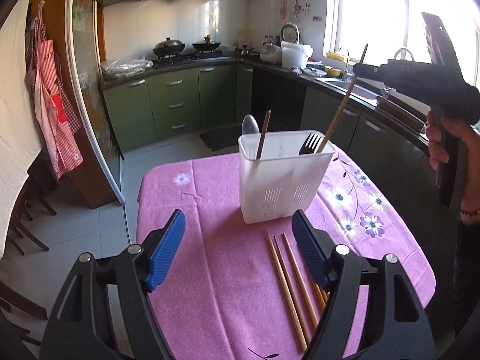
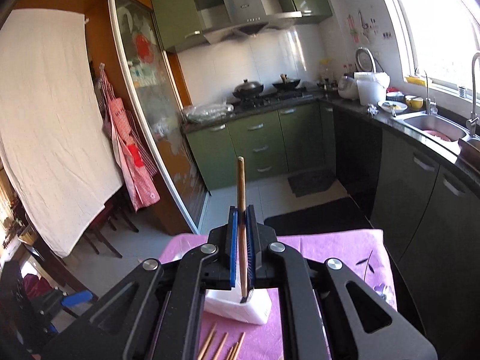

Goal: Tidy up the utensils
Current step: 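Lower the held chopstick into the caddy and open the right gripper, then reach to the loose wooden chopsticks and grasp one with the left gripper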

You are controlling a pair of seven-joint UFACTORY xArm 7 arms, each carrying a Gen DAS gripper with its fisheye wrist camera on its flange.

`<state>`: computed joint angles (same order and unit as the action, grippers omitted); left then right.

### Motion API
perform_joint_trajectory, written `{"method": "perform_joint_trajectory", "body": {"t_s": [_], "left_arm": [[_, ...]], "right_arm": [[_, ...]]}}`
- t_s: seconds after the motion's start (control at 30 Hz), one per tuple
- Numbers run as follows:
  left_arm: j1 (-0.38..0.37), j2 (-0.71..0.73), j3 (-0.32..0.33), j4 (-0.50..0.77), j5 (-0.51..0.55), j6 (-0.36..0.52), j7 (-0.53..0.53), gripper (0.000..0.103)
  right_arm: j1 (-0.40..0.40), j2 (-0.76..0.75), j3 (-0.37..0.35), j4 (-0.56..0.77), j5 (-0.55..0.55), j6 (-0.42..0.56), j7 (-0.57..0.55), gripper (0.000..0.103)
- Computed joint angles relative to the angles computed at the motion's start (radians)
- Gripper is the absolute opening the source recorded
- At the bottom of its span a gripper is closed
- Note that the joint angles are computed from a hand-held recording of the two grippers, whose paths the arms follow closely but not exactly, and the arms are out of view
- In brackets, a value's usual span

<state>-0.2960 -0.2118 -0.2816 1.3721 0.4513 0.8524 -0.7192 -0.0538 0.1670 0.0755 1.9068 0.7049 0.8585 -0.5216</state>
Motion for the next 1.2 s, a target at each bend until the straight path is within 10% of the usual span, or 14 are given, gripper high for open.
{"method": "perform_joint_trajectory", "body": {"t_s": [0.4, 0.63, 1.2], "left_arm": [[-0.059, 0.101, 0.014, 0.058, -0.085, 0.080, 0.039, 0.070], [-0.109, 0.244, 0.050, 0.157, -0.177, 0.194, 0.070, 0.069], [-0.156, 0.445, 0.125, 0.293, -0.253, 0.298, 0.084, 0.033]], "right_arm": [[0.012, -0.255, -0.070, -0.338, 0.147, -0.028, -0.240, 0.015], [0.060, -0.467, -0.162, -0.625, 0.037, 0.019, -0.308, 0.015], [0.067, -0.519, -0.295, -0.864, 0.036, 0.084, -0.330, 0.018]]}}
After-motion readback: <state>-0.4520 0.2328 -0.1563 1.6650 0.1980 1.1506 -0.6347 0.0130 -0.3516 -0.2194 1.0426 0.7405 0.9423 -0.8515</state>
